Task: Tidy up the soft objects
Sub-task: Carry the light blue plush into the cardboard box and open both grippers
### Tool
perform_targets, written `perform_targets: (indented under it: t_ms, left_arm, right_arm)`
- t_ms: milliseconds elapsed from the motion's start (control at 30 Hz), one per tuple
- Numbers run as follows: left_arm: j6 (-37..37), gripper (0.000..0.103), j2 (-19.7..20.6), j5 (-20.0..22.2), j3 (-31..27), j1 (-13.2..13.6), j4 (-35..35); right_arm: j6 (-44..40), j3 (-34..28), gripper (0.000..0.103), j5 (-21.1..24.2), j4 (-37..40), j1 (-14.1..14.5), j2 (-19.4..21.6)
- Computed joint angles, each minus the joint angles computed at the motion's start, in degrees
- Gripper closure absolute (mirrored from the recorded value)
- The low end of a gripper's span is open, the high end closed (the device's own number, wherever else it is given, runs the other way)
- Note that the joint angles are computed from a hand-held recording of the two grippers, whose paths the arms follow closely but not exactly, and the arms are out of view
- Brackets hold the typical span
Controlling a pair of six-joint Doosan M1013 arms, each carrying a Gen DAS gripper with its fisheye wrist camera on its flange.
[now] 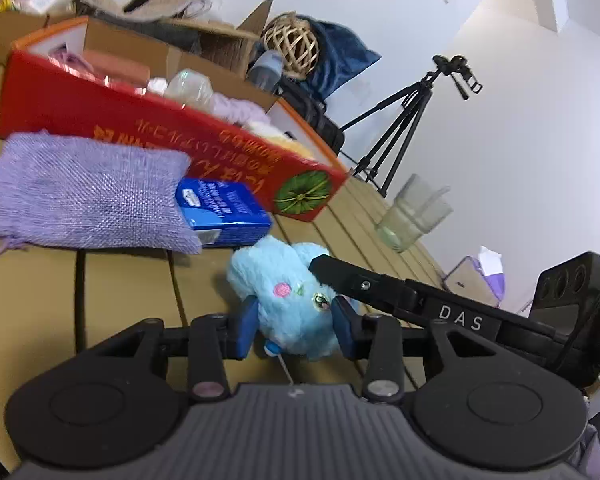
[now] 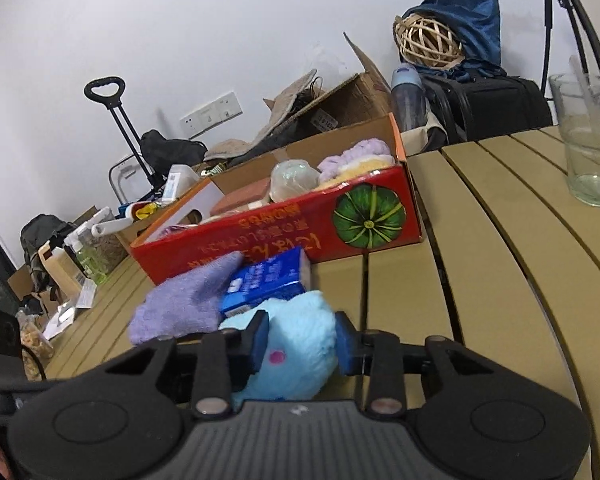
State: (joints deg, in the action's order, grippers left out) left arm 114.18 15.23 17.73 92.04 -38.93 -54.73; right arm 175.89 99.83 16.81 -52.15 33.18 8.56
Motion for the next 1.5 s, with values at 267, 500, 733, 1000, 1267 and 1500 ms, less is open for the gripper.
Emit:
perform_targets:
  t_ms: [267, 500, 733, 1000, 1267, 1500]
  left_arm:
    - [11.1, 0.064, -9.2, -6.2, 7.8, -2.7, -9.9]
    - [5.6, 0.065, -10.2, -7.4, 5.4, -2.4, -3.3]
    - [-4.6, 0.065, -1.8, 2.5, -8.3, 2.8, 3.2]
    - [-22.5, 0.066, 12.4, 11.8, -26.6, 6.5, 18.2]
    - [-36.1, 0.08, 20.4, 20.9, -36.3, 5.6, 38.6]
    - [-36.3, 0.081, 20.3, 21.6, -35.7, 5.2, 38.8]
  right_arm:
    - [16.9, 3.2, 0.07, 3.7, -17.3, 6.4, -6.0]
    - [12.9, 0.2, 0.07, 6.0, -18.4, 8.1, -6.8]
    - [-15.5, -9.3, 0.07, 2.4, 4.9, 0.9, -1.9]
    - [-48.6, -23.8, 0.069, 6.0, 40.3, -8.0, 10.3]
    - [-49.8, -30.4, 0.07, 16.2, 32.6, -8.4, 18.6]
    - [-58.7, -30.1, 0.072, 15.4, 32.9, -8.9, 18.8]
